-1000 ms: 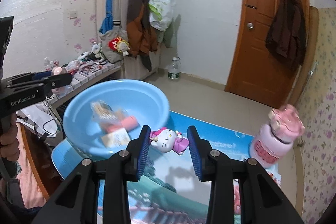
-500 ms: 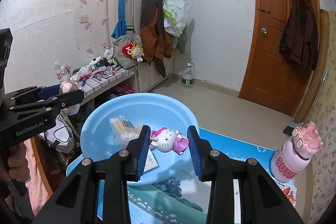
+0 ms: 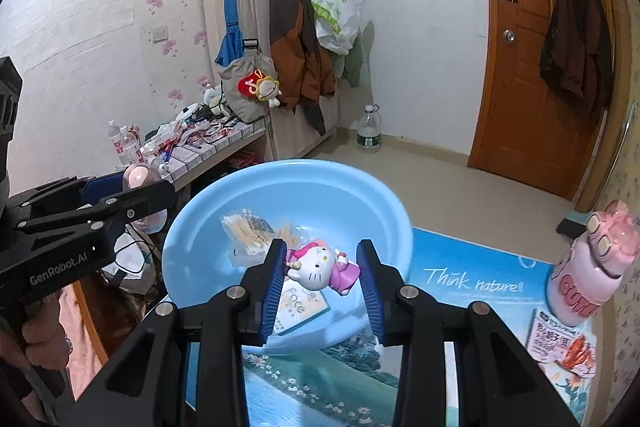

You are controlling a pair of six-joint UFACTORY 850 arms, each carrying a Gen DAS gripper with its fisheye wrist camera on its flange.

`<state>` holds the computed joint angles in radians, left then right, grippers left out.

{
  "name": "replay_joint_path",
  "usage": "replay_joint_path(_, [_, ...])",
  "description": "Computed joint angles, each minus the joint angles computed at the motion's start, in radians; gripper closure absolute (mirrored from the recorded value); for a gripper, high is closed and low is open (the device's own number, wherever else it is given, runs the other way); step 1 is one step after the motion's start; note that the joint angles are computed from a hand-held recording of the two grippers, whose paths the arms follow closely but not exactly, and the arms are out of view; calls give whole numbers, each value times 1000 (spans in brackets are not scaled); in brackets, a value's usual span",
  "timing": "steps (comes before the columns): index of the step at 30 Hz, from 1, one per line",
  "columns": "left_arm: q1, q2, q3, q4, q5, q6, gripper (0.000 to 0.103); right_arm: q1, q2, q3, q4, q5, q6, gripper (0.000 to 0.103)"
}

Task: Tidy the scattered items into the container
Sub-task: 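Lower the pink case and Hello Kitty figure into the basin and open both grippers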

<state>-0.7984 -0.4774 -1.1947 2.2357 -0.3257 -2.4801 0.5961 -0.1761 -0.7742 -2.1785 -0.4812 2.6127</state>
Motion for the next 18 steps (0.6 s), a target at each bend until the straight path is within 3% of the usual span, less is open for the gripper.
replay_joint_path(18, [-6,-37,-38,-47,-2,25,63,-58,-33,-30,-117,41,69,66])
